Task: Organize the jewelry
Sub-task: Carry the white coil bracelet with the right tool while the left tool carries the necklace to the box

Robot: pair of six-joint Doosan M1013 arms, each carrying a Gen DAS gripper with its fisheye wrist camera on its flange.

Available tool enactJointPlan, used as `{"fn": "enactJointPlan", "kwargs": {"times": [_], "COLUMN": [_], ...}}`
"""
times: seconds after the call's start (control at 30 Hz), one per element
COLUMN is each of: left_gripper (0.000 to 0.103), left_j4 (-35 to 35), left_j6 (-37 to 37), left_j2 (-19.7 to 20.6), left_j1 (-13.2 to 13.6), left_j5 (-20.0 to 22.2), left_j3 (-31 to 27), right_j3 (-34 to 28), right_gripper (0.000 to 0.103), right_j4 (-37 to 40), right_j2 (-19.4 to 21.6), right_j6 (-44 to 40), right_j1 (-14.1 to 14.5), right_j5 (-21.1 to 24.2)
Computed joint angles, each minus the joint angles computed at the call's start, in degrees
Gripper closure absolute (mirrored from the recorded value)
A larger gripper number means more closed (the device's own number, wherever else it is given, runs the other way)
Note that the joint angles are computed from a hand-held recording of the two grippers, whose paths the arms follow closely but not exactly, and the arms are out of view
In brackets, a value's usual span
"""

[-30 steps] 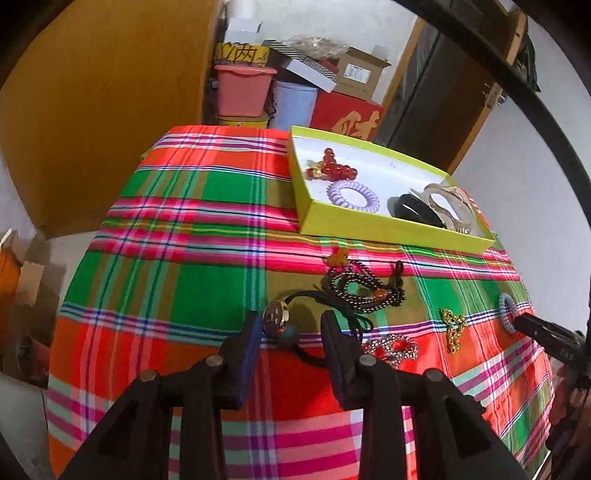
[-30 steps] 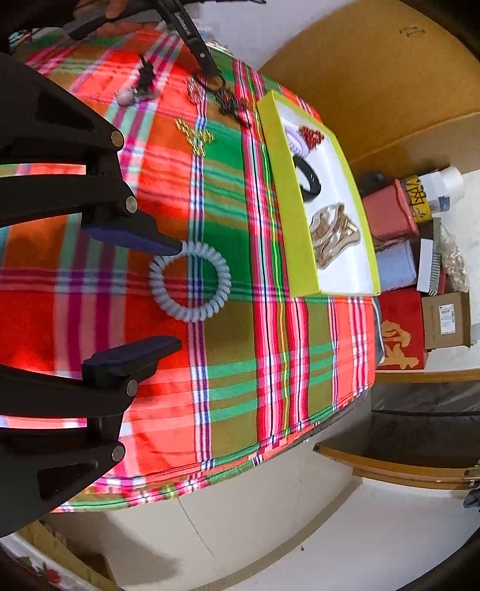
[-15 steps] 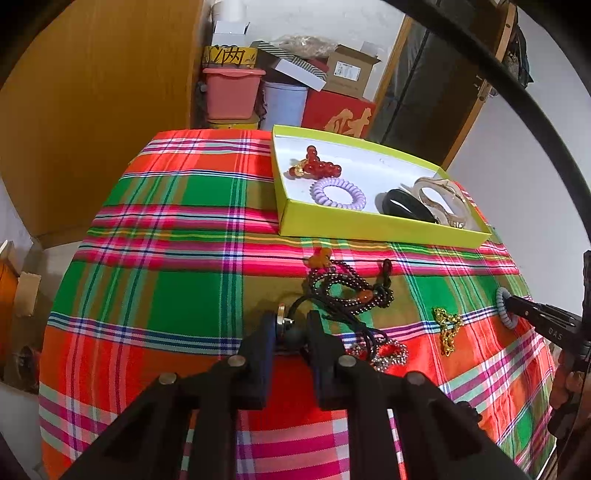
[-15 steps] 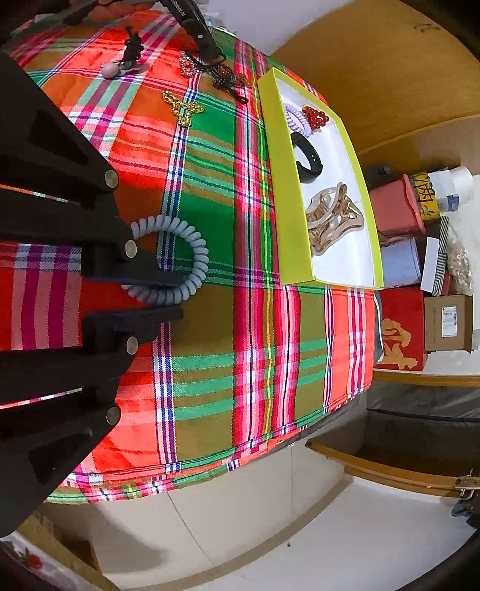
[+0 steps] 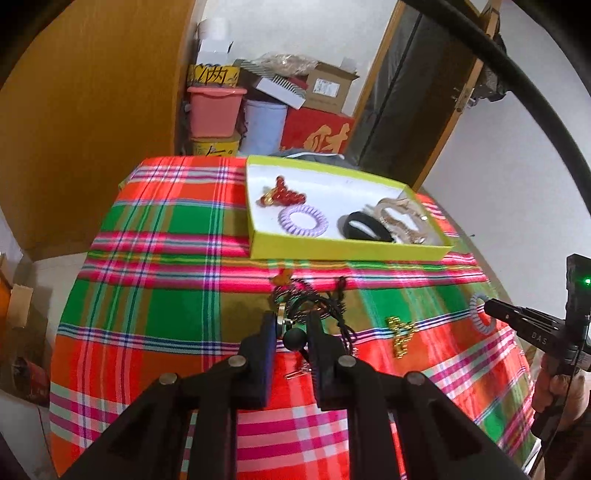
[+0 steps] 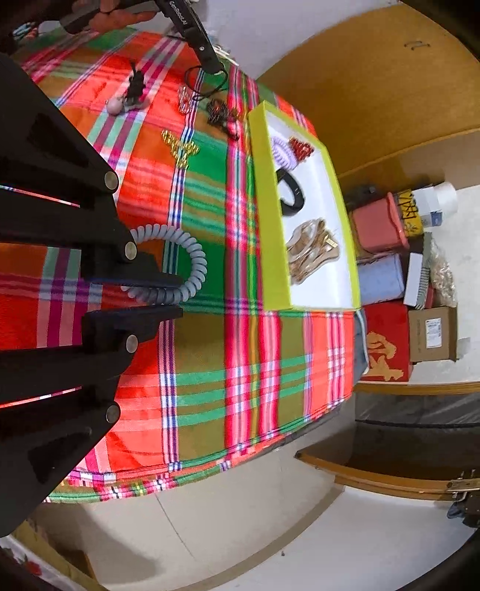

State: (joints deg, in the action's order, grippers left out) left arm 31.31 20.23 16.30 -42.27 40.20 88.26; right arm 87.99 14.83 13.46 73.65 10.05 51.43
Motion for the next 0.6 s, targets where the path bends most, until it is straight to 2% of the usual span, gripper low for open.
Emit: {"fn": "enactJointPlan", "kwargs": {"times": [0.23, 0.6], "left_gripper": [0.087, 0.087], "left_j4": [0.0, -0.2], "left_j6": [0.6, 5.1], "left_j2": [-0.5, 0.8], "left_j1": [0.3, 1.7], "left_j5": [-1.3, -0.5], "left_j3": [-0.6, -4.1], "right_j3": [-1.2, -4.1], "right_gripper": [0.094, 0.094], "right_j4": [2.1, 3.4], "right_j2": [-0.5, 0.9], "right_j6": [-1.6, -2.6], "right_j1": [0.3, 1.2], "right_j5": [-0.6, -0.7]}}
